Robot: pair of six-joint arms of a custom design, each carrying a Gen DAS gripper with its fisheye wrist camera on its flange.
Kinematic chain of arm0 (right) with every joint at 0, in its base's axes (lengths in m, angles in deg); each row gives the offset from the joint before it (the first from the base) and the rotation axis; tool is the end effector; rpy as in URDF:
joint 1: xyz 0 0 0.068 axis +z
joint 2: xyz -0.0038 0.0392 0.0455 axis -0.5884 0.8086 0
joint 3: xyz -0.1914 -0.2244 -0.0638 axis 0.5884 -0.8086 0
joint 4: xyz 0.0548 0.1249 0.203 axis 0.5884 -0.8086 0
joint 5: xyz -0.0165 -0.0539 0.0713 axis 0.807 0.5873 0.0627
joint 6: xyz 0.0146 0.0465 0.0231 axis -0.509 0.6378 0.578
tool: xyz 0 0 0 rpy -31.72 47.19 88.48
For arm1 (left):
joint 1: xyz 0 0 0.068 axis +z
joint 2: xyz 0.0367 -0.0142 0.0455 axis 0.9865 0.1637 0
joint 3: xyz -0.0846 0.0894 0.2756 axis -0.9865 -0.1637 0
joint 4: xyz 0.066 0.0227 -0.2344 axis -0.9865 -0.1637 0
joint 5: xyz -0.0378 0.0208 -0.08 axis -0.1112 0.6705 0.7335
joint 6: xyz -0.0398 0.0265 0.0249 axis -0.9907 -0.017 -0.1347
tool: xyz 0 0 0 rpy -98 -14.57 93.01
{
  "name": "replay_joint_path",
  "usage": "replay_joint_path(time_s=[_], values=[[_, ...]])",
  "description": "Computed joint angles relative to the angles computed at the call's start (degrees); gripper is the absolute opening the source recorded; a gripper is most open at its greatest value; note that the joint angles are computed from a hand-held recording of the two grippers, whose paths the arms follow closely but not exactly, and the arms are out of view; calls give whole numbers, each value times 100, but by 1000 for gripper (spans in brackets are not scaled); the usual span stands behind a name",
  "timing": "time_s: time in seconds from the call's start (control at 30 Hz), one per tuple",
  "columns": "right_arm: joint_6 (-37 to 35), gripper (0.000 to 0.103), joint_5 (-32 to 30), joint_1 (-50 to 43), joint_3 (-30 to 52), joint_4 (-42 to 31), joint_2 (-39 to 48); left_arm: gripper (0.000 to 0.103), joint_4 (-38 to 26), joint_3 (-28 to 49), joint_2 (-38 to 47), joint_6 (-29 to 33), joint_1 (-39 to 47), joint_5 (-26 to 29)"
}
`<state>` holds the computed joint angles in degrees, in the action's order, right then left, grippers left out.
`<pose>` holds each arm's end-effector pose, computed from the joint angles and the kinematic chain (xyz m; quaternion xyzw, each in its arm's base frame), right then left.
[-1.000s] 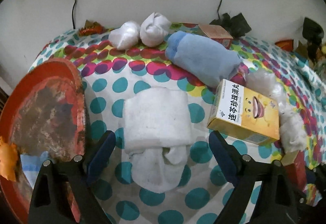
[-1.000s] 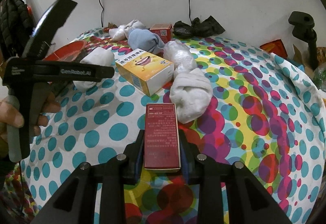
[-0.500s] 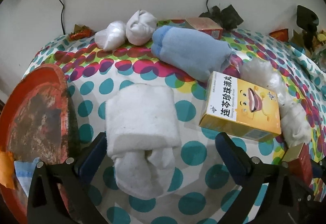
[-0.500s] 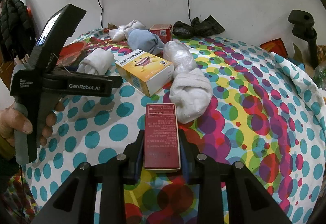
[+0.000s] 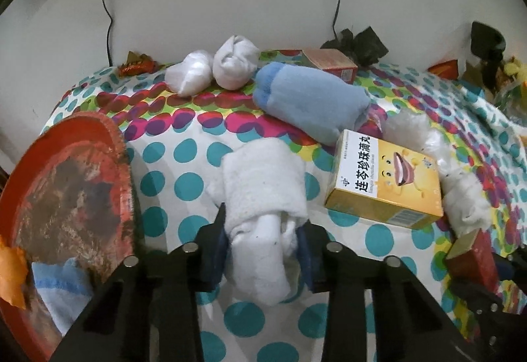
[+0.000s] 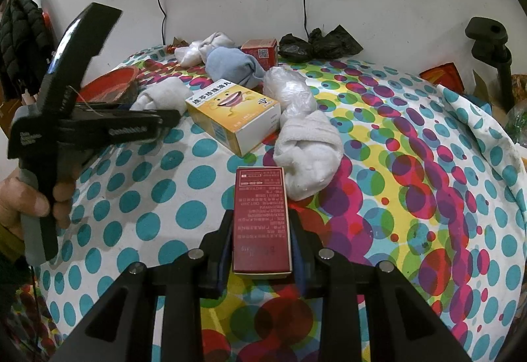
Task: Organize objects
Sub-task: 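Reach the left gripper to the white rolled sock and grasp it, then carry the white sock with the left gripper over the red tray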
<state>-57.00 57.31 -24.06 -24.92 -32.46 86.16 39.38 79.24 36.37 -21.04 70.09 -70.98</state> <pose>0.1516 0.0304 0.1286 0.0036 0.9393 0.0478 0.3397 0.3090 -0.0620 0.1269 0.2052 0.9293 -0.0591 0.3014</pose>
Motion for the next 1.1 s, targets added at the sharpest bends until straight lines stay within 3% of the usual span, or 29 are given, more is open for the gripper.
replay_joint_path(time_s=[0.13, 0.6, 1.1], values=[[-8, 30, -3, -5, 4, -19, -14, 29, -257, -21, -186, 126, 88, 271], [-2, 30, 217, 135, 76, -116, 17, 29, -619, -703, -1559, 563, 235, 296], [53, 30, 496, 354, 151, -188, 89, 30, -996, -934, -2360, 1203, 1677, 706]])
